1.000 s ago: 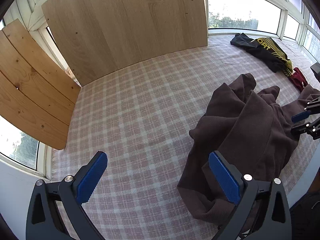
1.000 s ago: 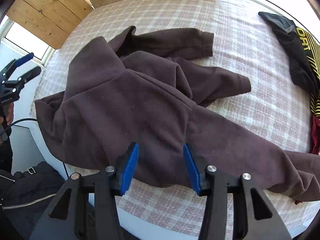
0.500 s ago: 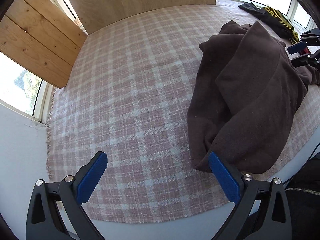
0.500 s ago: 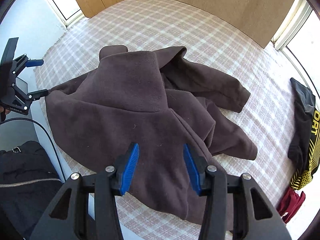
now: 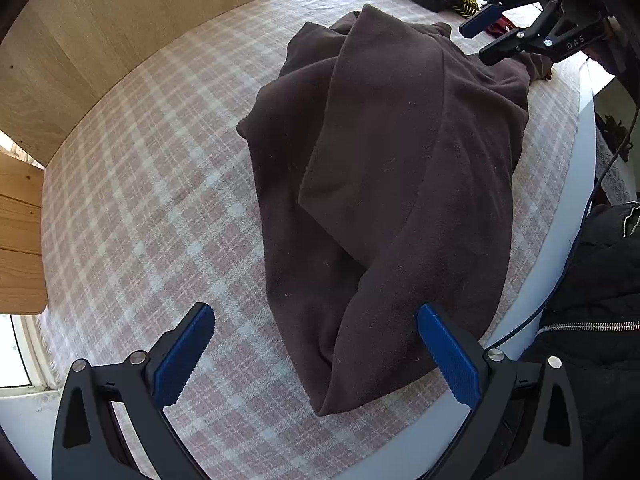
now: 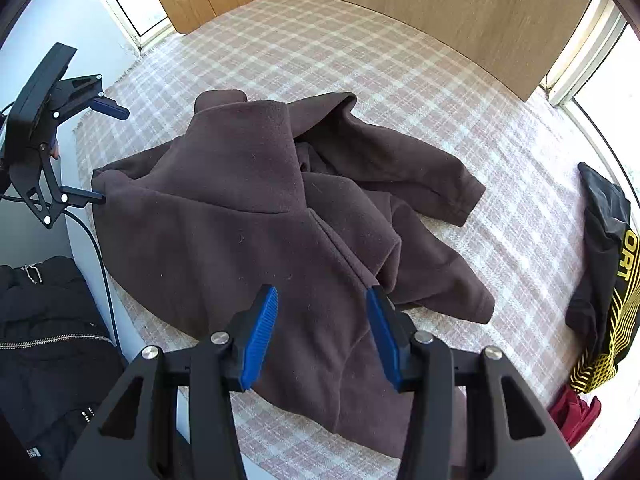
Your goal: Fold clothes
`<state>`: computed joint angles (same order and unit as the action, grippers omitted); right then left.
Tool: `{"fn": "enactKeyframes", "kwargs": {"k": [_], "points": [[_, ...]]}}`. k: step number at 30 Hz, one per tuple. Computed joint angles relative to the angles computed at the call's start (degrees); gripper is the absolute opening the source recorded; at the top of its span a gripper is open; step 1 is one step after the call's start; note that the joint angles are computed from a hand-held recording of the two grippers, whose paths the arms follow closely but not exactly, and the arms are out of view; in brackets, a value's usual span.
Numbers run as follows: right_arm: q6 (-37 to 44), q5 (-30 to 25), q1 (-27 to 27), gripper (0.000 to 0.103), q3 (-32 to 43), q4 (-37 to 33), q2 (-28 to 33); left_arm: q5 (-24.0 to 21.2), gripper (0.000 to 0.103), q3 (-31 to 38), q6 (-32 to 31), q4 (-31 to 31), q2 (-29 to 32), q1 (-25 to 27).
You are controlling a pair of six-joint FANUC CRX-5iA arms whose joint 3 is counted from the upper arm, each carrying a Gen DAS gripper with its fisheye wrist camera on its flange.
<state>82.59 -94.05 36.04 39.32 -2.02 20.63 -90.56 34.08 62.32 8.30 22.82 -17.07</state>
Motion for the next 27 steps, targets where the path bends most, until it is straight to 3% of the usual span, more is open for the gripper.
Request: {"fn": "enactKeyframes", "kwargs": {"k": [5,7,9,11,13,18,19,20,23,27], "points": [[1.6,0.0,-0.6,0.046,0.9,-0.6,1.0,0.6,0.098,-1.2,-1.1,2.9,0.1,0.4],[2.9,-0.1,-0.6,0.046,1.6,-0.5,1.9,0.5,0.072,-1.6,-1.6,3.4,0.1,0.3],[4.2,-0.2,-0.3,0.046,2.3,0.1,2.9,0.2,0.057,-1.6,-1.3,3.9,0.3,0.3],[5.5,-0.5,-0.4,0.046,3.0,0.0,3.7,0.9,0.051,-2.4,-1.3,4.5,0.0,0.3],[6.6,-0.8,-0.4,0.046,3.6,-0.2,4.6,1.9,0.038,-3.3,-1.6,5.0,-0.6,0.2],[6.5,-1.9,-1.1,0.045,4.2,-2.5,4.8,3.8,0.022,-5.0,-0.4,5.5,-2.0,0.0],[6.2,-2.0,-1.4,0.036,4.2,-3.4,4.6,4.0,0.018,-5.4,-0.3,5.8,-2.3,0.1],[5.9,-2.3,-1.7,0.021,4.3,-4.1,4.5,4.4,0.016,-5.8,-0.1,6.1,-2.6,0.1],[5.5,-2.8,-1.3,0.009,3.5,-3.7,3.3,5.9,0.009,-7.2,0.4,6.9,-3.8,0.3],[3.2,0.6,0.0,0.007,-0.5,-2.1,-0.8,8.1,0.003,-8.5,1.0,7.0,-5.5,-0.3]]}}
